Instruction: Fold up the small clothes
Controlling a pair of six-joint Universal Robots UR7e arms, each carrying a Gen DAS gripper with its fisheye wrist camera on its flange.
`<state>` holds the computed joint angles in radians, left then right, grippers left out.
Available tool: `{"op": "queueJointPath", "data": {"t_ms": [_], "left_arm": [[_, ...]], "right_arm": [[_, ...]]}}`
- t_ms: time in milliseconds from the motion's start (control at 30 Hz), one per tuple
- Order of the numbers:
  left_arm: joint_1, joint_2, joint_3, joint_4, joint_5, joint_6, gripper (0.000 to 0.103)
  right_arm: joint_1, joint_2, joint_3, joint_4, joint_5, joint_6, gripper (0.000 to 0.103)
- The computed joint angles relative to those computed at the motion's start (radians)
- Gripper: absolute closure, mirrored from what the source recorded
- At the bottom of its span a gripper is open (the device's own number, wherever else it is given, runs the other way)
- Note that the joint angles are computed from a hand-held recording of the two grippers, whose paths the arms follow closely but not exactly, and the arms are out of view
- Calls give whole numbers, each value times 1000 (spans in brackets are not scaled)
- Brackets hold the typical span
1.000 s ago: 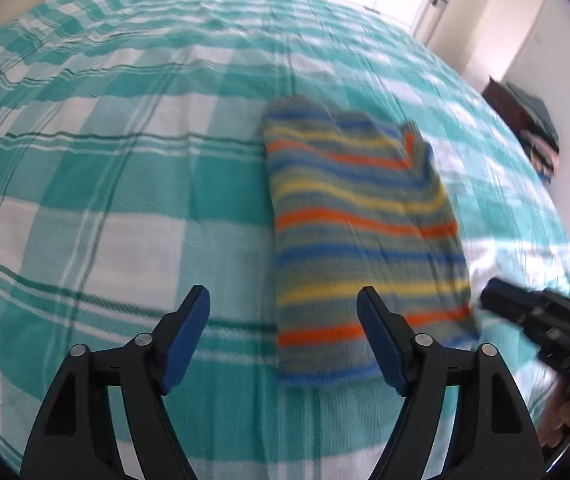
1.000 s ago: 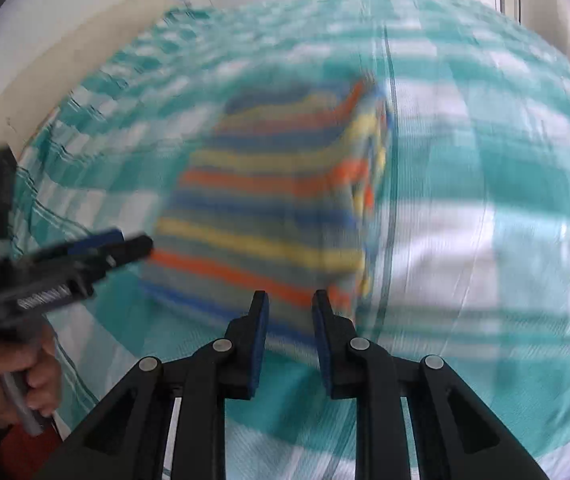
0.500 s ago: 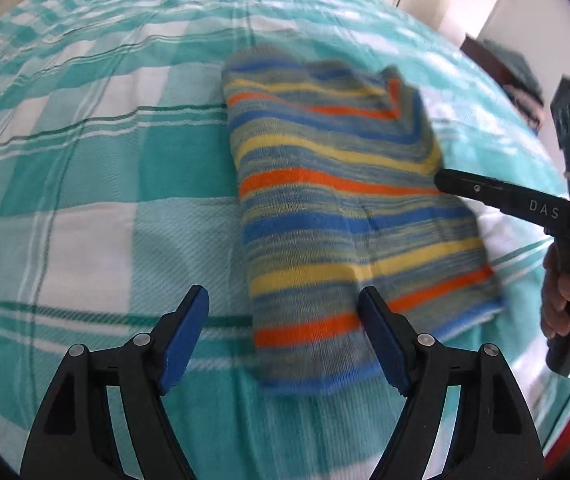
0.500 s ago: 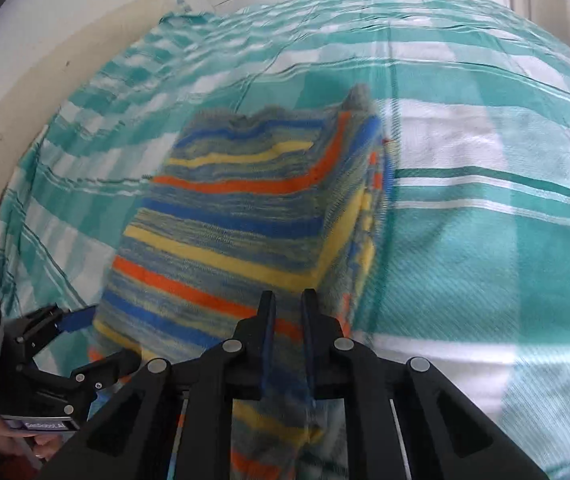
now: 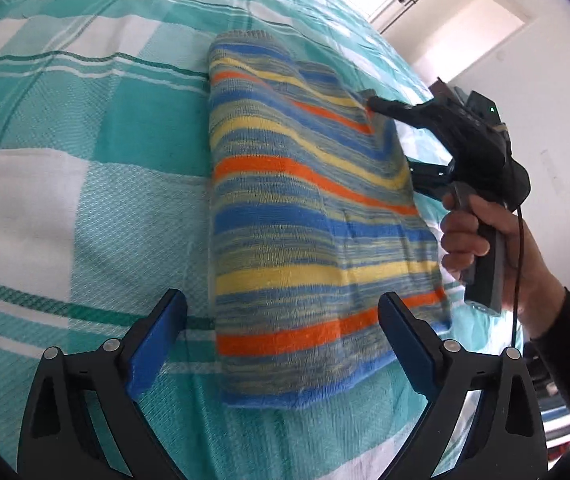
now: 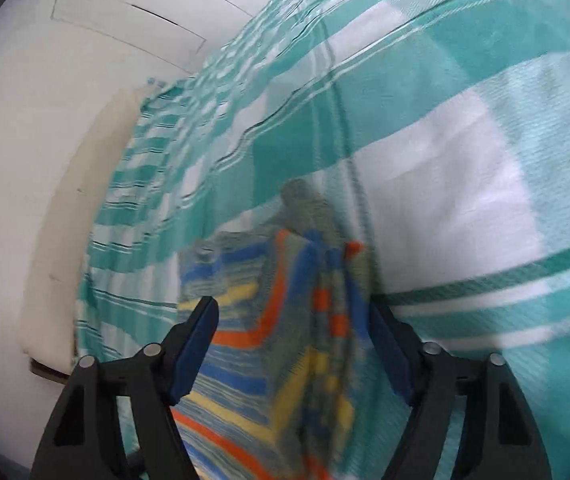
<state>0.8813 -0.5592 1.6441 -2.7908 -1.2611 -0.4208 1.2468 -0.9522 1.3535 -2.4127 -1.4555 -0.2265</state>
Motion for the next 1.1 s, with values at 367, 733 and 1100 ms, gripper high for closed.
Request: {"op": "queueJointPath", "data": {"t_ms": [367, 733, 1100], "left_arm": [[-47, -105, 48, 14, -12, -5, 84], [-129, -200, 125, 144, 180, -76, 21], [-393, -349, 353, 348, 636, -225, 5]], "right_arm": [[114, -116, 139, -147, -91, -147, 81], [189, -169, 175, -134, -216, -139, 37], [309, -539, 619, -315, -588, -198, 5]]}}
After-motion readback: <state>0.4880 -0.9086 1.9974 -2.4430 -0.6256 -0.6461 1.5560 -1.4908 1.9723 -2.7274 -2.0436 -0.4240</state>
